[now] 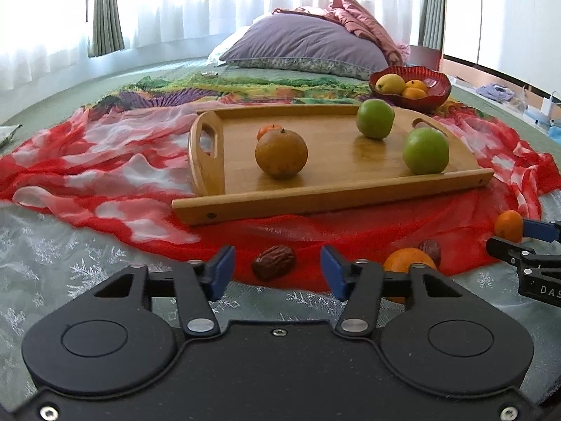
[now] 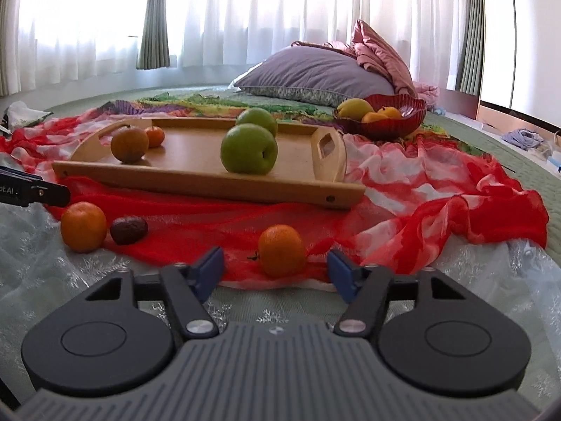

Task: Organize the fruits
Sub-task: 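Grasp the brown date with the left tool while the right tool grasps an orange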

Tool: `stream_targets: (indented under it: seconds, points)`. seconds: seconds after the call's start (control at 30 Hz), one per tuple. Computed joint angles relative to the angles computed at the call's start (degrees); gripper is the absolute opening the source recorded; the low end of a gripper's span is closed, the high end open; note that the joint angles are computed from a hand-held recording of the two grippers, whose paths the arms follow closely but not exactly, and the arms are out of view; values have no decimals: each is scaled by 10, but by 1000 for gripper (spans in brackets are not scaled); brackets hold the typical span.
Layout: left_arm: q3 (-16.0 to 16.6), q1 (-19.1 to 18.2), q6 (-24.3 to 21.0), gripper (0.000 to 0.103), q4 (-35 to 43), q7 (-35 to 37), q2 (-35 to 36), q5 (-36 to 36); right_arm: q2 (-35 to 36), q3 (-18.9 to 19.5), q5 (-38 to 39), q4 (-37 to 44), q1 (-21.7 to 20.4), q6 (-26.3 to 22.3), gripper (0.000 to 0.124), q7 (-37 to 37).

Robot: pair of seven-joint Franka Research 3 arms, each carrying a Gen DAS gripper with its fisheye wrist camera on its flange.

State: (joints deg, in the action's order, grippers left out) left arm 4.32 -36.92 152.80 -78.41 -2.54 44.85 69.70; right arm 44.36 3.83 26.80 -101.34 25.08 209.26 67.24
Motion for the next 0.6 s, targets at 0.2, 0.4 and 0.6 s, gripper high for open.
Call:
stream_targets:
  seconds: [0.2, 0.4, 0.6]
  points:
    - [-3, 1, -7, 41, 9, 7, 9, -19, 7, 5, -15, -3, -3, 25, 67, -5]
    - [-1, 1, -3, 28, 11, 7, 10, -30, 9, 16, -27, -8, -13, 39, 57, -2]
    - [6, -6, -12, 27, 8, -2, 7, -24, 8, 23, -34, -14, -20, 51, 50, 12]
